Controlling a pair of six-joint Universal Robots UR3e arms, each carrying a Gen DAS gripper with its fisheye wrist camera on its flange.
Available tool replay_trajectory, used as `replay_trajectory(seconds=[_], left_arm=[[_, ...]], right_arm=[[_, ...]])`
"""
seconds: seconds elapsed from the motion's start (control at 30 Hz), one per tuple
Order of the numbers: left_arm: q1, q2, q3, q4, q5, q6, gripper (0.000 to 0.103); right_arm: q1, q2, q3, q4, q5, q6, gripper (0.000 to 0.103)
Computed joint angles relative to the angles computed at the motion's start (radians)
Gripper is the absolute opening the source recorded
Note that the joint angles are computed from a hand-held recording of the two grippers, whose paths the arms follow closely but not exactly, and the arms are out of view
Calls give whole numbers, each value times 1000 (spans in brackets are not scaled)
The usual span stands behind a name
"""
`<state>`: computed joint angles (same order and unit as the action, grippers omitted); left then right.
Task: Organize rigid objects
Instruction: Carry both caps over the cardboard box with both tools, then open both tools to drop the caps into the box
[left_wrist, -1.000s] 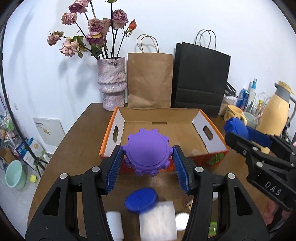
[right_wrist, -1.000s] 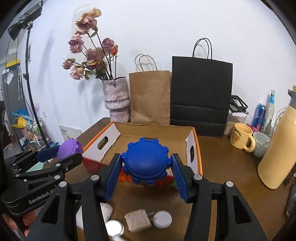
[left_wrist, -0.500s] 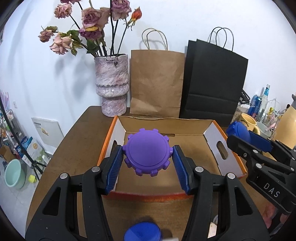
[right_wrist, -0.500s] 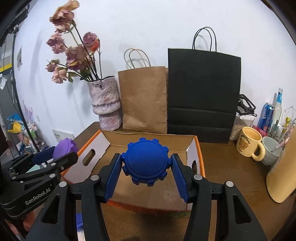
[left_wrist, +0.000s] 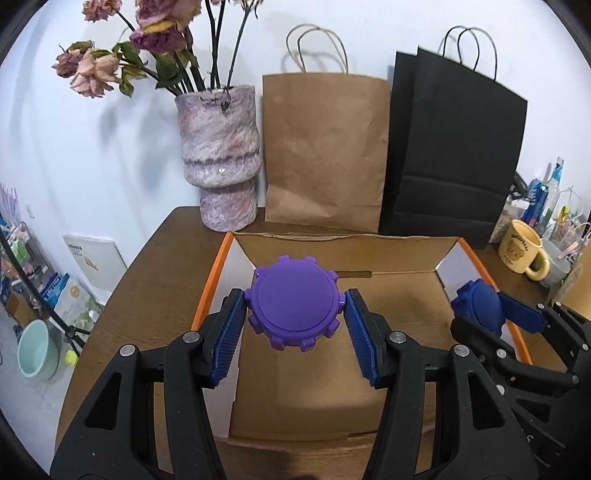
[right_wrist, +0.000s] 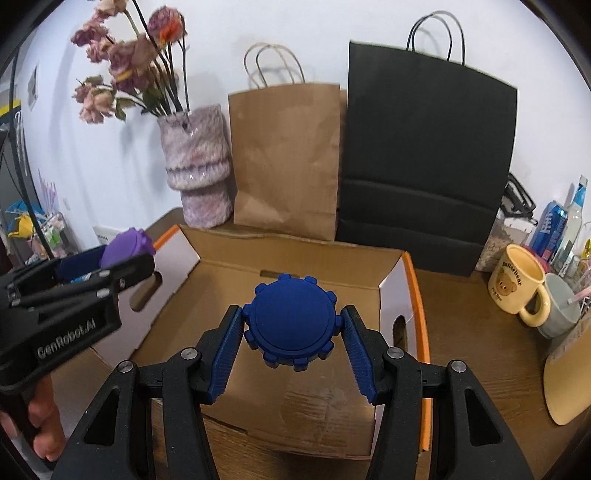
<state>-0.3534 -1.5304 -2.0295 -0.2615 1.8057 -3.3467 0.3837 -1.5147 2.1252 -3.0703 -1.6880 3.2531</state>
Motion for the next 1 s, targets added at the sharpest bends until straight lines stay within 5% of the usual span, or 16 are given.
replay_trajectory(seconds=[0.5,0.57,0.63,0.67,0.73,1.0], left_arm=[[18,-75,18,-28,-3,12,52],[30,-73,15,-26,-9,11,69],[38,-63,0,-2,-8,13,78],[41,-58,-1,-2,-11,16,81],[44,-49,-8,10,-6,11,103],[31,-35,-13,26,17,7,103]], right_arm=[[-18,56,-16,50,3,-11,60],[-24,58,-25,74,-1,-5,63],[-25,59,-27,85,-14,3,86],[-27,57,-24,81,-17,5,90],[-39,41,-13,78,-1,7,90],[-38,24,-12,84,-2,7,90]])
